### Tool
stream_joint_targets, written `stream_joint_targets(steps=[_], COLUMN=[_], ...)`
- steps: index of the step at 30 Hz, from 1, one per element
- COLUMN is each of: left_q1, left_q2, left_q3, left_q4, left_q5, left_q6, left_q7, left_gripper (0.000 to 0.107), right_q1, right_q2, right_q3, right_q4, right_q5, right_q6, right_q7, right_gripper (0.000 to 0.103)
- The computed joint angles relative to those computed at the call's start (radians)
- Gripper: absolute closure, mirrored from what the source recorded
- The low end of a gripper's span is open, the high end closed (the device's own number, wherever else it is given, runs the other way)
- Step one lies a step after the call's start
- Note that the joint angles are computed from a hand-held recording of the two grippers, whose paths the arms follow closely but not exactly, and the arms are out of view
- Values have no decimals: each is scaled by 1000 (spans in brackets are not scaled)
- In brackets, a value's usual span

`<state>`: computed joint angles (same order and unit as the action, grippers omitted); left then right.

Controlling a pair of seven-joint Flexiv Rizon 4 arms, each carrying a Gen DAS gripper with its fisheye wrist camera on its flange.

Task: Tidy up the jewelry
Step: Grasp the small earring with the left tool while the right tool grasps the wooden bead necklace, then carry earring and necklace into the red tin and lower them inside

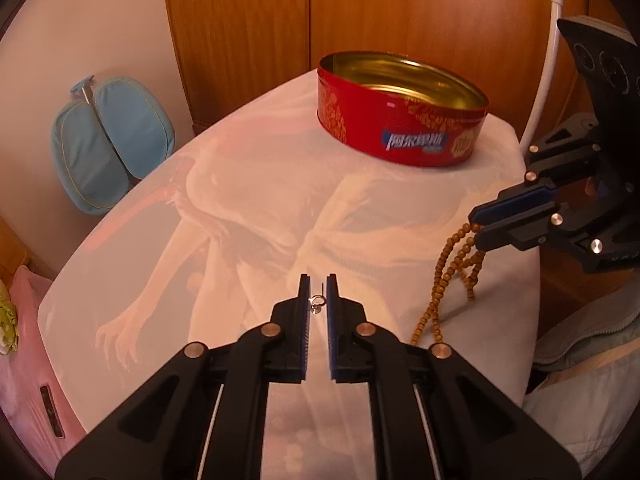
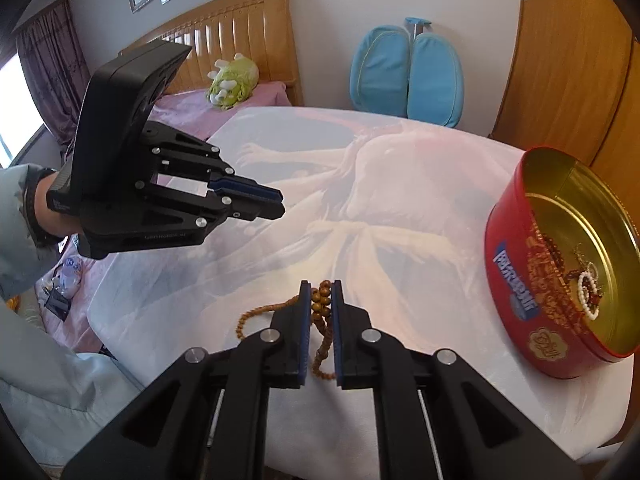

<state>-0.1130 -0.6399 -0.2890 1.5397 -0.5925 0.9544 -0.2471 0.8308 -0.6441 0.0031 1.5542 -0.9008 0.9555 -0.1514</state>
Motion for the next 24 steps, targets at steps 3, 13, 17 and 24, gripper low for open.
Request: stream_joint_targets(steps=[3,13,17,24], left_q1=[-15,-133,-182,-291], left_q2=[18,28,9,-55], left_q3=[-19,-25,-34,9], left_q4=[-1,-99,-158,-283], left_q5=[-38,7,31,135], left_q6=[24,71,56,63], left_q7=[-41,-166,-232,-412], left_gripper=[99,99,99,99], right_q1=[5,-84,-151,-289], right_q2=[72,367,475,594], right_q3=[-29,-10,29,103], right_q4=[74,316,400,501], right_q5=[-75,-435,-526,-527], right_q6=[23,-32,-65,-43], right_q7=[87,402,464,420], right_gripper=[92,92,92,92])
